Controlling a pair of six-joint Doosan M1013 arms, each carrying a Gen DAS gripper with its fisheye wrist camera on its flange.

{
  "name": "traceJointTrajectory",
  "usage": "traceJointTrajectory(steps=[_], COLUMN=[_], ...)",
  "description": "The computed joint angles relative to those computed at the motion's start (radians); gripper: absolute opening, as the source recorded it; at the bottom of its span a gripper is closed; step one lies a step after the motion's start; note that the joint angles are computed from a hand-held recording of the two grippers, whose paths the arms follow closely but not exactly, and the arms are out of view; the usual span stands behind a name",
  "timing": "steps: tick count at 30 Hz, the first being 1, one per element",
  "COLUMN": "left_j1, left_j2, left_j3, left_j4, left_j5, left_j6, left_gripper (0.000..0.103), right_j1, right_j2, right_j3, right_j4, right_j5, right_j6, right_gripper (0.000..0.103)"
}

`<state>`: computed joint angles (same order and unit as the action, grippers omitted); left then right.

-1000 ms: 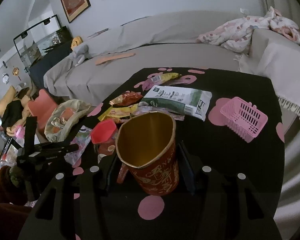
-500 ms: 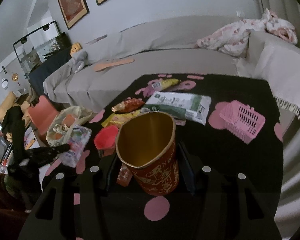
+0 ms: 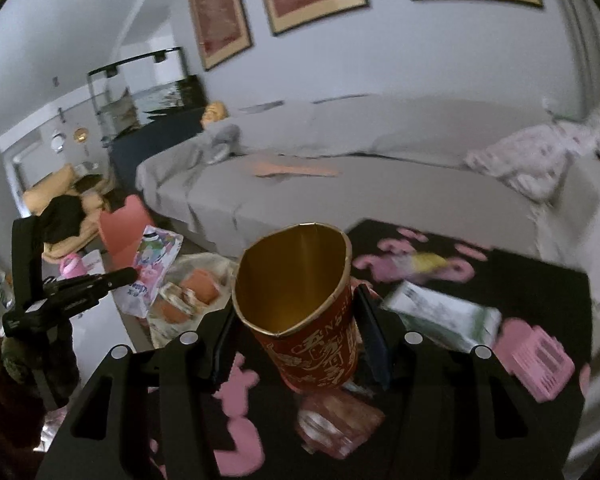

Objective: Collect trash
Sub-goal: 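Carry the packet into the trash bag and release it with the left tool while the right carries the cup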

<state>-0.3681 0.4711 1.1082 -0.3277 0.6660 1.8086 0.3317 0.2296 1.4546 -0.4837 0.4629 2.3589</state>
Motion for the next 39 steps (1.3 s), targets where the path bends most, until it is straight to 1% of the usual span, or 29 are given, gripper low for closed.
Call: traceJointTrajectory(steps=[6,11,14,19,23,27,32,33,34,36,39], left_j1=[0.032,0.051,0.061,0.086,0.101,0.114,0.116,0.116,0.119,0.120,0.121], left_j2=[-0.006,0.002,0.016,0.067,0.109,0.153,0.196,0.204,0.210,0.215,0.204], left_j3=[0.005,0.005,-0.005,-0.048,-0.083,-0.126,-0.179,-0.190,-0.200,-0.208,-0.194], left_j4=[0.000,0.006,0.024,0.081,0.106,0.074,0.049,0.042,0.030,0.026,0.044], left_j5=[-0.027,-0.021,-0.012,0.036,0.075,0.118,0.164,0.173,0.184,0.192,0.176], left_j6=[-0.028,-0.049,-0.074,-0.198,-0.264,-0.265,-0.257,-0.253,-0.244,-0.249,-0.264], left_gripper=[0.004,0.004,0.004,0.004,0.004,0.004,0.004,0.010,0.019,0.030,0.034], right_j1=[0.018,0.025,0.028,0.027,0.022,0.016,0.011,0.010,0.010,0.009,0.009], right_j2=[0.052,0.084,0.095,0.110,0.123,0.136,0.154,0.157,0.160,0.167,0.180], right_j3=[-0.076,-0.114,-0.126,-0.140,-0.152,-0.164,-0.184,-0.187,-0.190,-0.198,-0.215], right_j4=[0.061,0.116,0.125,0.143,0.156,0.180,0.205,0.209,0.213,0.226,0.252], right_j5=[-0.005,0.020,0.038,0.065,0.083,0.096,0.115,0.118,0.120,0.126,0.132], right_j6=[-0.078,-0.133,-0.143,-0.149,-0.157,-0.171,-0.191,-0.193,-0.196,-0.206,-0.229], right_gripper=[0.051,0.051,0.051,0.051,0.051,0.052,0.052,0.052,0.052,0.052,0.052])
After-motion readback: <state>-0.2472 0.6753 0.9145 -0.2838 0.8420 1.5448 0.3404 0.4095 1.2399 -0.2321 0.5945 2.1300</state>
